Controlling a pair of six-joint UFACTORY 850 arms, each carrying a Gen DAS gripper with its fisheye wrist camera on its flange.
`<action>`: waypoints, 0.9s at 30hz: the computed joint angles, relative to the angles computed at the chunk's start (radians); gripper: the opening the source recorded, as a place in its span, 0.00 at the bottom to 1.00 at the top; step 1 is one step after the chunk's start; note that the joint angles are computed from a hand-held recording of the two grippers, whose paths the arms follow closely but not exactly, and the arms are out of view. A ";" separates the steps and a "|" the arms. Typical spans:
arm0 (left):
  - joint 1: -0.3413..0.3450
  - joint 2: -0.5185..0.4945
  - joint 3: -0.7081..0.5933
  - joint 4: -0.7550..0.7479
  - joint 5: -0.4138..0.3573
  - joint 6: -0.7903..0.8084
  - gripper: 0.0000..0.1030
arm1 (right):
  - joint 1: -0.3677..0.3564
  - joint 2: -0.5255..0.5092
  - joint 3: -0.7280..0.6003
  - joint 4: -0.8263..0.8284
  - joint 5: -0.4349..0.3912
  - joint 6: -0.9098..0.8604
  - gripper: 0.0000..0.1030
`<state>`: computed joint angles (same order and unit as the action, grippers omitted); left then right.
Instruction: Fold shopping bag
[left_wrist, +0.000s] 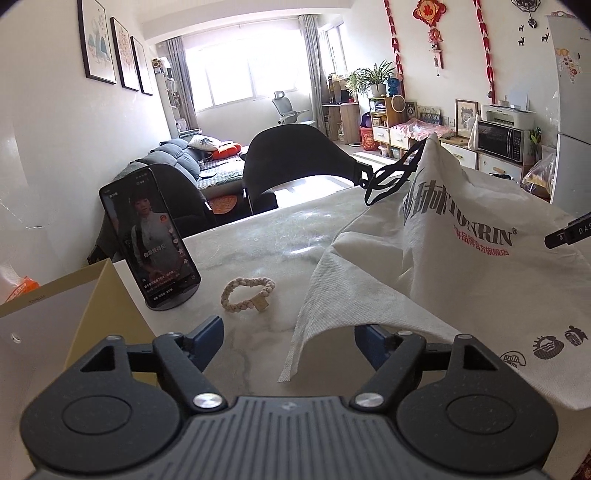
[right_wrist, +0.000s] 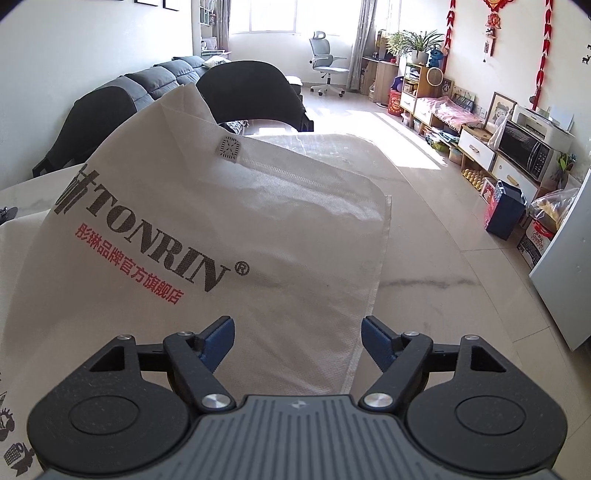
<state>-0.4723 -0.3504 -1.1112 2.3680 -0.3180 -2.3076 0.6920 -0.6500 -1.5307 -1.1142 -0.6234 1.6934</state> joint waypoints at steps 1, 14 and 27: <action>0.000 0.002 0.000 0.010 0.002 -0.007 0.78 | 0.000 0.000 0.000 0.002 0.003 0.000 0.76; -0.007 0.038 0.028 0.059 -0.011 -0.027 0.79 | 0.001 -0.022 -0.018 0.037 0.033 -0.032 0.76; 0.000 0.047 0.012 0.301 0.000 -0.241 0.81 | -0.001 -0.036 -0.029 0.070 0.037 -0.060 0.76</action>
<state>-0.4724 -0.3031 -1.0996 2.6687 -0.3179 -2.5486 0.6911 -0.6860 -1.5598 -1.0443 -0.5866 1.6333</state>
